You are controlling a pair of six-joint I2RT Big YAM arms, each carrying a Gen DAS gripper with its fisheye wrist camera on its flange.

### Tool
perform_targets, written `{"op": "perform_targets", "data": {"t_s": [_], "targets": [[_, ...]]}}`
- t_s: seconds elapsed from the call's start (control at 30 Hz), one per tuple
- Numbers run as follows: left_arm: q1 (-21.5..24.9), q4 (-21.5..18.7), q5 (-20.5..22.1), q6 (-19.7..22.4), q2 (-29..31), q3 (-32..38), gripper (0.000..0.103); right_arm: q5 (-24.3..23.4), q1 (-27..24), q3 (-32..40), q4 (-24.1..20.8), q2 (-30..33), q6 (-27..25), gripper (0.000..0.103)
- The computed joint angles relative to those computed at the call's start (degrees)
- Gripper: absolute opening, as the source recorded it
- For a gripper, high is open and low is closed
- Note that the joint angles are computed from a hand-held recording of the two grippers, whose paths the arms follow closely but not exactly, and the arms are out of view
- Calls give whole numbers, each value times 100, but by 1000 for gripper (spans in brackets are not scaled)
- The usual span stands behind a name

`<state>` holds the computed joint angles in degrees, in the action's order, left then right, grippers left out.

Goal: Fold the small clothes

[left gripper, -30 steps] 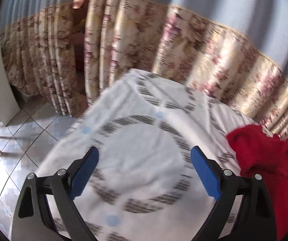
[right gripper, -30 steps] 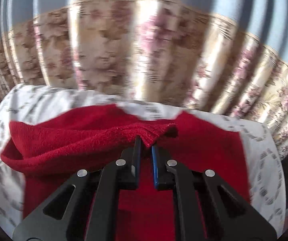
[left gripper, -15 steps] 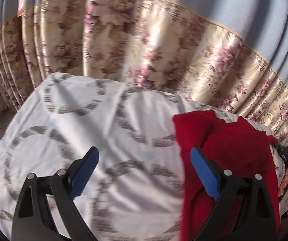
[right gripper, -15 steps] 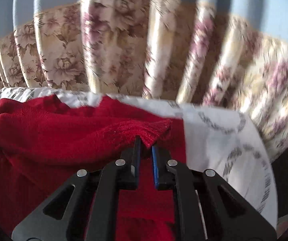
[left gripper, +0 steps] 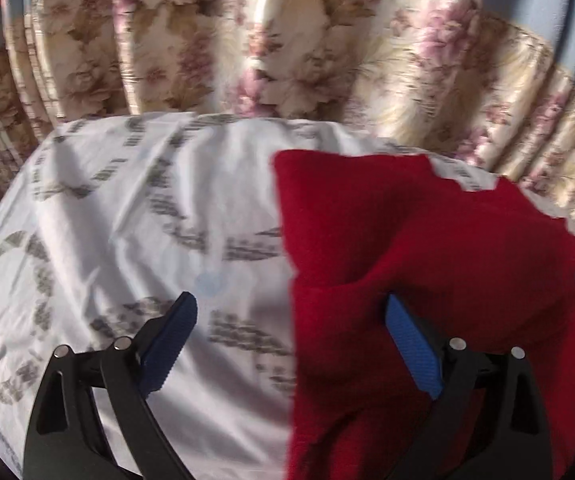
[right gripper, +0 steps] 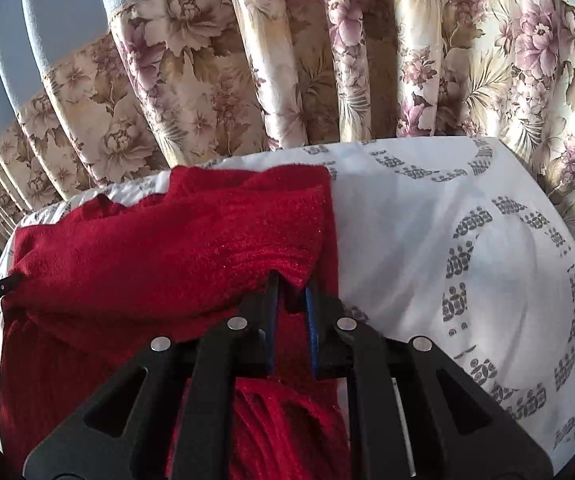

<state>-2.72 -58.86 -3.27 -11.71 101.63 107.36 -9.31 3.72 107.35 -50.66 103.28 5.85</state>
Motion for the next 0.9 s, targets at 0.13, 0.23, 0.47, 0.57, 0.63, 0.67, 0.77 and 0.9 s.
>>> {"op": "perform_targets", "data": {"t_s": [0.13,0.23,0.47,0.57,0.63,0.67,0.77,0.9], "targets": [[-54,404,-600,155,-309,-496,98,184,19,59,-191,-5,-30,12],[-67,725,-702,59,-492,-827,98,372,11,50,-274,-123,-56,7],[-21,909,-438,89,-623,-900,97,384,17,-139,299,-242,237,98],[-3,960,-247,-17,-617,-873,97,107,45,54,165,-45,334,89],[-31,970,-116,-10,-591,-857,97,350,139,157,122,87,264,85],[-50,948,-109,23,-572,-847,97,420,173,211,91,148,229,82],[-156,869,-283,159,-492,-789,97,468,254,358,-97,280,68,56],[-143,724,-294,139,-433,-714,97,658,257,217,11,139,9,29]]}}
